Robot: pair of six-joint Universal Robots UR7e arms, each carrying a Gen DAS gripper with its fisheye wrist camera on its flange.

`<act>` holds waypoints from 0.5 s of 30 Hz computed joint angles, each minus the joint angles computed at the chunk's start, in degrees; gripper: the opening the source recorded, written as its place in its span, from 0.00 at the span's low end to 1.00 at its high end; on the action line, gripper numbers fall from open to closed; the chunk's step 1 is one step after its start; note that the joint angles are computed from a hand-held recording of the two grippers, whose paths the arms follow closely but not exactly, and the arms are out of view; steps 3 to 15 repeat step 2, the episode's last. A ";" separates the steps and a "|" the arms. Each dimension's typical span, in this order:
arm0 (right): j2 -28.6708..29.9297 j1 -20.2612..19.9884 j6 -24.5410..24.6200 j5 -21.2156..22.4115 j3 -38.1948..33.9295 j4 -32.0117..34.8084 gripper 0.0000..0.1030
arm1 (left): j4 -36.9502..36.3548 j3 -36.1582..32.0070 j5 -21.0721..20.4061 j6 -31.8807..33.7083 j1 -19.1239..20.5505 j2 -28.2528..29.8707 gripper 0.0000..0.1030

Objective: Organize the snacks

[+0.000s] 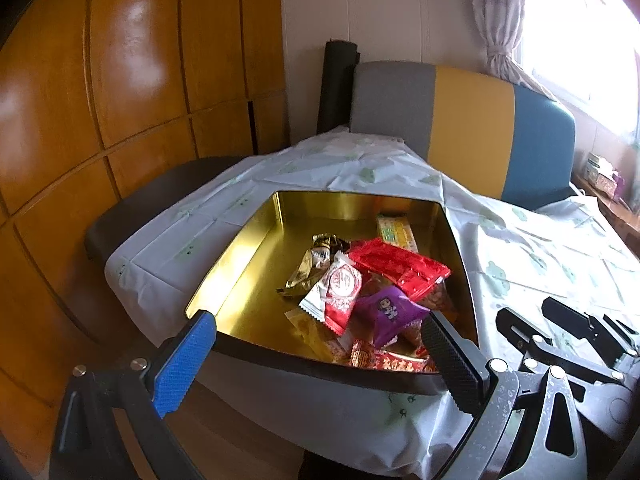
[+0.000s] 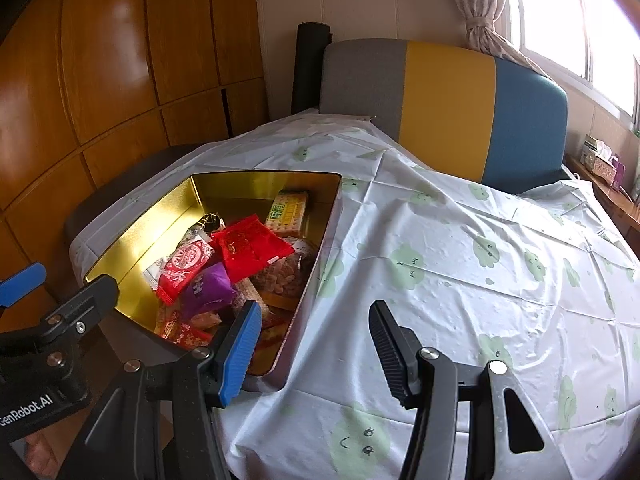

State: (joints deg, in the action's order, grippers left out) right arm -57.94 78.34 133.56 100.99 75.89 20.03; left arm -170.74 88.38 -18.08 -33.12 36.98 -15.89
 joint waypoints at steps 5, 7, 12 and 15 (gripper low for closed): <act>-0.11 -0.38 0.66 -0.29 -0.92 0.78 0.55 | -0.38 -0.27 -0.10 0.64 0.01 0.15 1.00; -0.11 -0.38 0.66 -0.29 -0.92 0.78 0.55 | -0.38 -0.27 -0.10 0.64 0.01 0.15 1.00; -0.11 -0.38 0.66 -0.29 -0.92 0.78 0.55 | -0.38 -0.27 -0.10 0.64 0.01 0.15 1.00; -0.11 -0.38 0.66 -0.29 -0.92 0.78 0.55 | -0.38 -0.27 -0.10 0.64 0.01 0.15 1.00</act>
